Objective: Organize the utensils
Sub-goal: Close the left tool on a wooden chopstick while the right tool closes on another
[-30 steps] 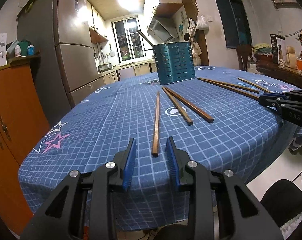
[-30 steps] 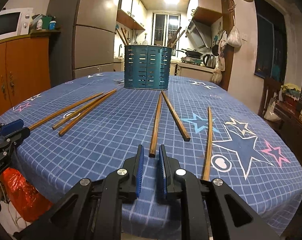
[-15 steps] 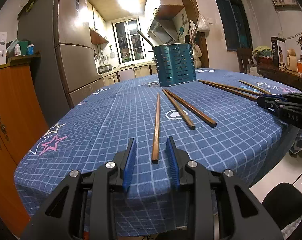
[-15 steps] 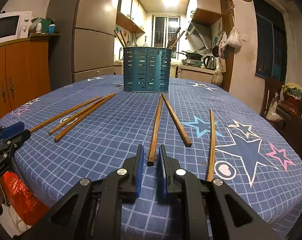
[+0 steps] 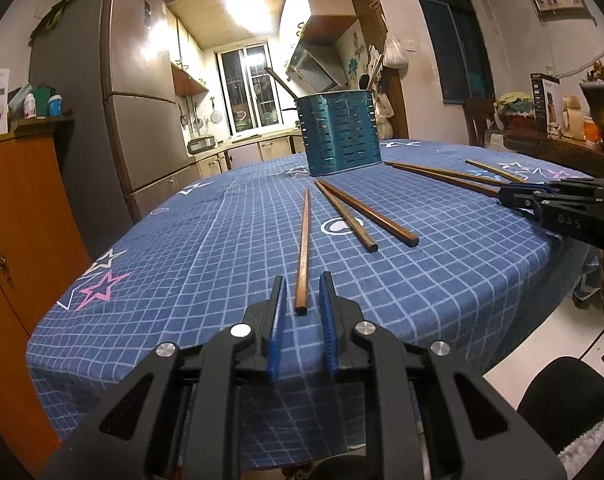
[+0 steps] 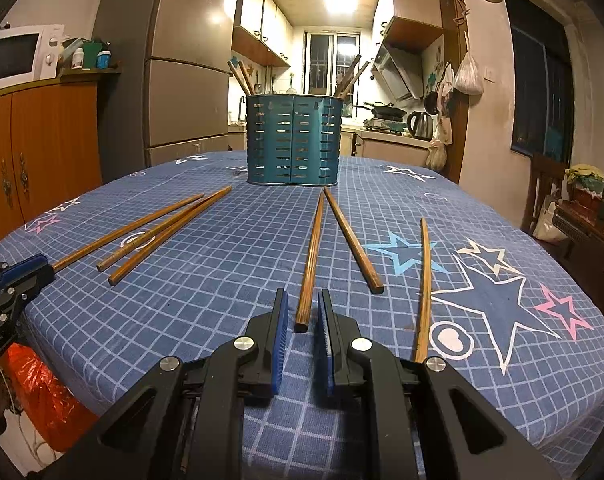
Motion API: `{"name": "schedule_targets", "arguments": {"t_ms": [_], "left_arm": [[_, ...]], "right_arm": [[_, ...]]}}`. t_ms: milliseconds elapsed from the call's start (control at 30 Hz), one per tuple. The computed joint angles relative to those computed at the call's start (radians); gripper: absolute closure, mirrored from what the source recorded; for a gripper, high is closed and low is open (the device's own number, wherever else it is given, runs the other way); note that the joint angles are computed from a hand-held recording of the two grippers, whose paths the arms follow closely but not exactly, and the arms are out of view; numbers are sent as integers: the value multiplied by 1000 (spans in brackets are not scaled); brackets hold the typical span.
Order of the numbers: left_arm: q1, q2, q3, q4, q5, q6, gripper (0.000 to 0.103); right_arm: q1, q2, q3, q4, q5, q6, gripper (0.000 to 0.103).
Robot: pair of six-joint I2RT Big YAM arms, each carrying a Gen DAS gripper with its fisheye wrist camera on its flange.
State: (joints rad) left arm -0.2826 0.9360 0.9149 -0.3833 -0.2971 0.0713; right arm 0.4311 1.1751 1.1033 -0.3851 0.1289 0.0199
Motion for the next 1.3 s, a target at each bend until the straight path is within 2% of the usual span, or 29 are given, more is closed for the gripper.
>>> {"name": "schedule_targets", "arguments": {"t_ms": [100, 200, 400, 1167, 1267, 1300], "left_arm": [[6, -5, -5, 4, 17, 7, 88], [17, -6, -8, 9, 60, 15, 95], [42, -10, -18, 26, 123, 21, 97], [38, -9, -20, 28, 114, 28, 97], [40, -9, -20, 28, 116, 28, 97], [39, -8, -18, 28, 113, 28, 97]], "right_arm": [[-3, 0, 2, -4, -6, 6, 86], [-8, 1, 4, -7, -15, 9, 86], [-13, 2, 3, 0, -25, 8, 86], [-2, -22, -45, 49, -5, -7, 86], [-4, -22, -43, 47, -22, -6, 94], [6, -21, -44, 51, -4, -15, 94]]}}
